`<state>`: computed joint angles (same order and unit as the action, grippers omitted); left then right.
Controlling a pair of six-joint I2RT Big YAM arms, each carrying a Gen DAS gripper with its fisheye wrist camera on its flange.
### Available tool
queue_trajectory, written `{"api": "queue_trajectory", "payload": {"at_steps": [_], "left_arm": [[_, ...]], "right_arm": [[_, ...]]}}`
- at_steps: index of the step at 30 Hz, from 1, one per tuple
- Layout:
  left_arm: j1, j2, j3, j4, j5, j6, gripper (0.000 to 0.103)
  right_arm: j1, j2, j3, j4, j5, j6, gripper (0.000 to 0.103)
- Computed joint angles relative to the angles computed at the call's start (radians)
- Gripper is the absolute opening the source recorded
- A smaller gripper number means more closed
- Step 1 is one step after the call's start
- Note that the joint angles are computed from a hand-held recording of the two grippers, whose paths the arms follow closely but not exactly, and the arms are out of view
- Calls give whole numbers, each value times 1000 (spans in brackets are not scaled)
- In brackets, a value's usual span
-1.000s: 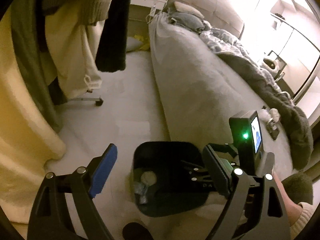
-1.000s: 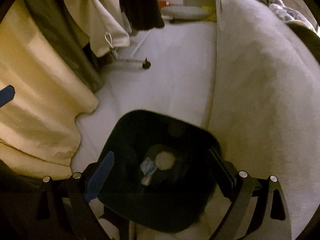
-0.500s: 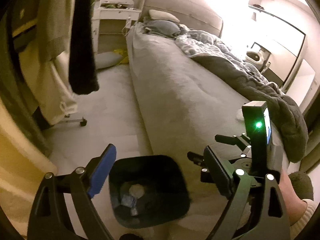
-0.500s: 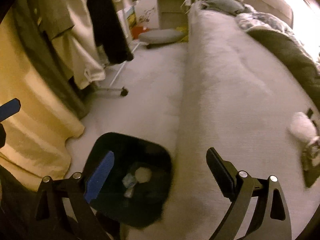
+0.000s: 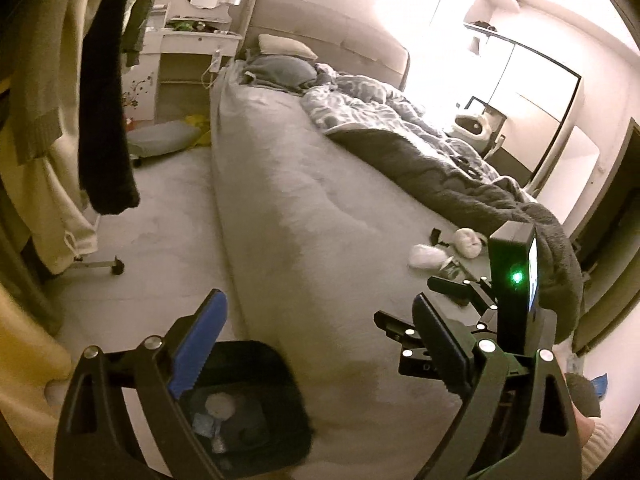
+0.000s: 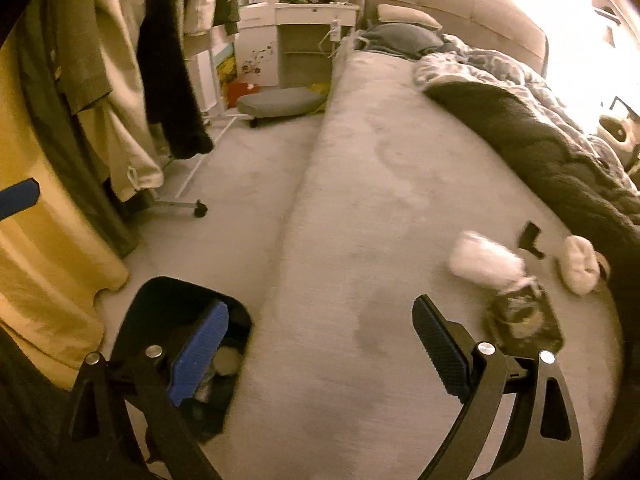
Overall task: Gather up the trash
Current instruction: 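Move both tools back over the bed toward the plastic bag and tissue pack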
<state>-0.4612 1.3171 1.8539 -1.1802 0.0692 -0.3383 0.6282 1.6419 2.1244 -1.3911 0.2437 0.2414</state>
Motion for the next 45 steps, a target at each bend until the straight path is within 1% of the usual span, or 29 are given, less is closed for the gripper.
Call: {"api": "queue_trajectory", "payload": {"at_steps": [2, 6, 10, 14, 17, 22, 24, 29, 32, 34, 37, 40, 45], "left_arm": [[-17, 14, 18, 5, -5, -4, 95], [-50, 44, 54, 0, -19, 6, 95], [-75, 77, 85, -8, -31, 23, 95], [-102, 123, 131, -27, -72, 63, 95], [-119, 138, 138, -17, -109, 99, 95], [-149, 173, 150, -14, -152, 155, 95], [-159, 194, 166, -25, -169, 171, 95], [-173, 240, 202, -58, -156, 211, 94], [-177, 263, 222, -71, -154, 227, 89], [-177, 282, 240, -77, -148, 234, 89], [-171, 307, 265, -80, -138, 239, 87], [-166, 333, 294, -93, -132, 239, 83], [-160, 377, 345, -106, -104, 240, 83]], "right_arm": [[-15, -14, -17, 3, 4, -11, 94], [-31, -39, -43, 14, 35, -63, 94], [-53, -75, -75, 40, 67, -147, 94], [-75, -100, -96, 61, 78, -202, 94], [-98, -113, -110, 70, 63, -235, 94], [-135, -136, -143, 86, 48, -245, 94], [-144, -141, -150, 91, 45, -245, 94], [-193, -159, -172, 97, -14, -242, 94], [-226, -164, -181, 102, -68, -227, 94], [-242, -164, -184, 108, -92, -230, 94], [-253, -163, -186, 109, -114, -251, 94], [-264, -158, -189, 103, -127, -266, 94], [-282, -158, -205, 93, -160, -263, 94]]}}
